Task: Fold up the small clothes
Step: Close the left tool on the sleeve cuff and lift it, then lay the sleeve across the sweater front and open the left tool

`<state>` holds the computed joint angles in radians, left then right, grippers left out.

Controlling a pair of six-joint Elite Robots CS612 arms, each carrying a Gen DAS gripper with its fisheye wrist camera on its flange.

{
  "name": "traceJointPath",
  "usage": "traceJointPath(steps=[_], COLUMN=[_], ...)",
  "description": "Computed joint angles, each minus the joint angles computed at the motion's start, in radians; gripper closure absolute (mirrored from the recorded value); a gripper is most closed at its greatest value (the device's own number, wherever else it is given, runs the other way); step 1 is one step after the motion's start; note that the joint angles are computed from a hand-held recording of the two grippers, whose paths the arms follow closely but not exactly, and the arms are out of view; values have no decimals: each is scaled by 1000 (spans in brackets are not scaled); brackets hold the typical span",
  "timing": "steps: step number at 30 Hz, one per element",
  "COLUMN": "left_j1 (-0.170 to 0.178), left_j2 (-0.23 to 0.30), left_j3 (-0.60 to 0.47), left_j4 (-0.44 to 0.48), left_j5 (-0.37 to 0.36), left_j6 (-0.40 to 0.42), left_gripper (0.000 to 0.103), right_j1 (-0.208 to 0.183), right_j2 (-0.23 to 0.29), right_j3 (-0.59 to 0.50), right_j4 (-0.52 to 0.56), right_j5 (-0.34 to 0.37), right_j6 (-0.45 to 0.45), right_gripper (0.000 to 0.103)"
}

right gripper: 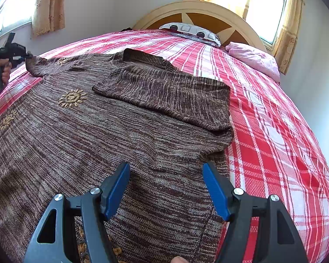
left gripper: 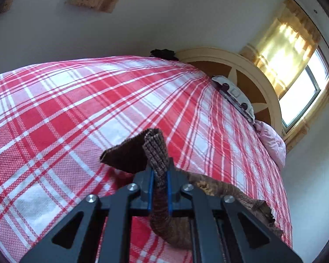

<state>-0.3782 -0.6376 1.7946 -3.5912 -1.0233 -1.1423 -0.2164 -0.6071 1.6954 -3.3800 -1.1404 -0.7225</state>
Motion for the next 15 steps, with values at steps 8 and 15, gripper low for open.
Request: traceJointPath(steps=[8, 15], left_j1=[-36, -72], left_j2=[-11, 4], left_j3=[-63, -151], left_j4=[-23, -4], left_j5=[-29, -97], left_j6=[115, 270], left_gripper=[94, 94], right_j1=[-10, -13], right_j2=[2, 1], right_j3=[-4, -17], right_j4=[7, 50], right_j5=[25, 31], right_j6=[27, 54], right_gripper=[34, 34])
